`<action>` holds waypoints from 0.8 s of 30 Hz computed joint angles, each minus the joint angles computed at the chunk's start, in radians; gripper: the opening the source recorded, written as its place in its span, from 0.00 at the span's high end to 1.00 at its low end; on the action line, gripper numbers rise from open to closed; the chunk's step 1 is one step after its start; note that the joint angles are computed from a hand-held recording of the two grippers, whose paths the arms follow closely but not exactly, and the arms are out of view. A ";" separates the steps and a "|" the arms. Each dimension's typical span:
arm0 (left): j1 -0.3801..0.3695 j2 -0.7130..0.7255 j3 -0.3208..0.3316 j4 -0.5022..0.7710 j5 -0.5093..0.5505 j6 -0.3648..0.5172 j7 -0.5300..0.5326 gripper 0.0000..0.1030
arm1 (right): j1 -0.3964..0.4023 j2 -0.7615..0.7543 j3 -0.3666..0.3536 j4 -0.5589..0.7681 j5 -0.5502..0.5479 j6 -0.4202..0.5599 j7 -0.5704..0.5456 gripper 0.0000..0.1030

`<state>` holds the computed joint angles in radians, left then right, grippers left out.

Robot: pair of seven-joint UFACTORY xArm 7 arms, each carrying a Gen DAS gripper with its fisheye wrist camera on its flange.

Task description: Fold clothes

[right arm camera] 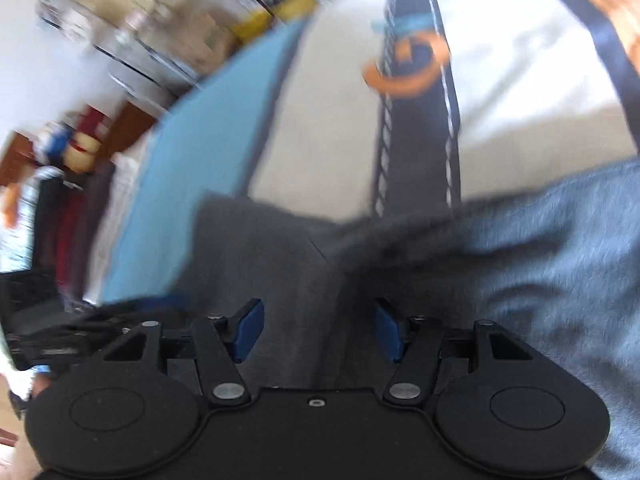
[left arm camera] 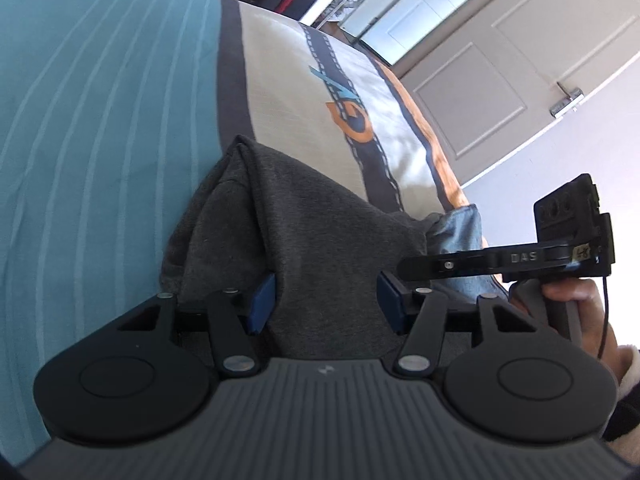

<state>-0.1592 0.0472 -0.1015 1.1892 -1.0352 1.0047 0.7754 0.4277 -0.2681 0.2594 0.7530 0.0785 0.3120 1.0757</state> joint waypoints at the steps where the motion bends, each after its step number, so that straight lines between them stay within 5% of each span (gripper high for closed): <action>1: 0.002 0.003 0.002 0.001 -0.009 0.003 -0.007 0.46 | -0.012 0.003 0.006 -0.001 -0.012 -0.027 0.013 0.38; 3: 0.007 0.005 0.004 0.002 -0.017 0.010 -0.019 0.46 | -0.042 0.011 0.025 -0.024 -0.048 -0.155 0.045 0.37; 5: 0.005 0.002 0.001 -0.003 -0.012 0.002 -0.024 0.46 | -0.203 -0.004 0.153 -0.032 -0.201 -0.223 0.194 0.38; 8: -0.007 -0.001 -0.007 -0.014 0.010 -0.022 -0.038 0.44 | -0.380 -0.038 0.301 0.002 -0.379 -0.085 0.372 0.60; 10: -0.011 -0.001 -0.008 -0.021 0.020 -0.030 -0.052 0.44 | -0.394 -0.071 0.307 -0.003 -0.424 -0.004 0.441 0.61; 14: -0.015 -0.033 -0.004 -0.038 0.046 -0.047 -0.047 0.43 | -0.327 -0.148 0.223 -0.089 -0.395 -0.035 0.523 0.61; 21: -0.061 -0.099 -0.019 -0.090 0.191 -0.168 -0.078 0.41 | -0.349 -0.314 0.320 -0.086 -0.481 0.080 0.665 0.47; 24: -0.104 -0.133 -0.039 -0.135 0.287 -0.268 -0.060 0.39 | -0.431 -0.363 0.384 -0.087 -0.519 0.083 0.783 0.45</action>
